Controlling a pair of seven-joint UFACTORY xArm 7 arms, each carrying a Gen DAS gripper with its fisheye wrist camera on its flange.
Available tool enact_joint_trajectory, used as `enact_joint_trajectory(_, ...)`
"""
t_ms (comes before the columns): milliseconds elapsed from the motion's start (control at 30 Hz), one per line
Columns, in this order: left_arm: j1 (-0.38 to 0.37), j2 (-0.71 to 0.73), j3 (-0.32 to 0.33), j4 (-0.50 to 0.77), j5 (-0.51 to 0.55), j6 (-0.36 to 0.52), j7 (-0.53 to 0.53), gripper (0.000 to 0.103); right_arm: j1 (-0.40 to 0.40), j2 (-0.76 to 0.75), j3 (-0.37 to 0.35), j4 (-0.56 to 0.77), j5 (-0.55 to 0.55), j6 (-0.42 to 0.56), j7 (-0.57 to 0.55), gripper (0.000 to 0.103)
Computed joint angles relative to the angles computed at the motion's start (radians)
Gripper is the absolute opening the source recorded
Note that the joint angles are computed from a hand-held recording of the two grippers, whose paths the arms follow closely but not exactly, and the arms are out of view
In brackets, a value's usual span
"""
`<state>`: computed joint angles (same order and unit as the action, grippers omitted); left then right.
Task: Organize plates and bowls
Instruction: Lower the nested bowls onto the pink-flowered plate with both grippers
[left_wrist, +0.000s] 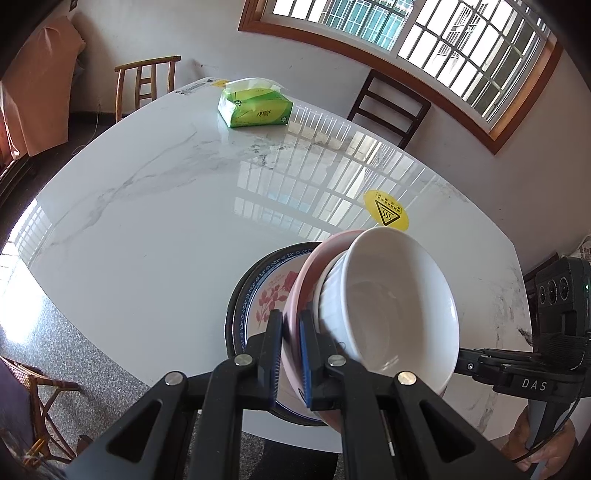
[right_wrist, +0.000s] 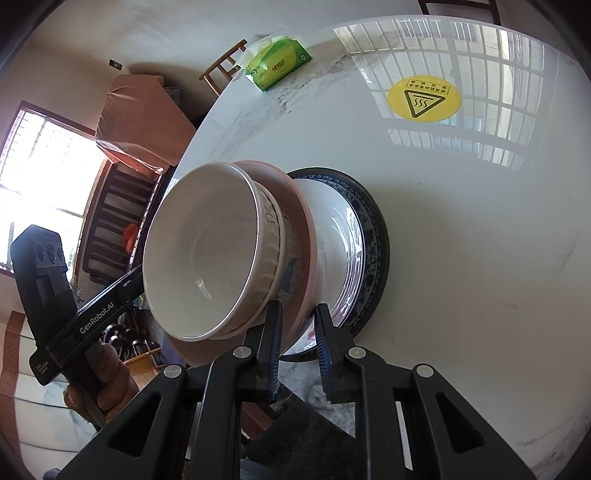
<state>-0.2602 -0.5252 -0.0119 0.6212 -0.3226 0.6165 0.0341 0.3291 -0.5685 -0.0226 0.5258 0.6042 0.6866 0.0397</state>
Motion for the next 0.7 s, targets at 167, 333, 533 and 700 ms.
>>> enact_joint_trajectory(167,0.000,0.008,-0.005,0.000,0.003,-0.005,-0.010,0.007,0.002,0.017,-0.003,0.010,0.002,0.000,-0.004,0.019)
enact_joint_trajectory(333,-0.001,0.012,-0.002,-0.003,0.002,-0.005,-0.011,0.007,-0.002,0.022,-0.002,0.013,0.002,0.007,-0.006,0.020)
enact_joint_trajectory(533,0.001,0.026,0.003,-0.003,-0.005,-0.004,-0.007,0.007,-0.006,0.037,0.001,0.024,0.002,0.008,-0.007,0.020)
enact_joint_trajectory(700,0.004,0.030,0.006,-0.007,-0.010,-0.003,-0.005,0.007,-0.008,0.039,0.007,0.028,0.000,0.004,-0.008,0.021)
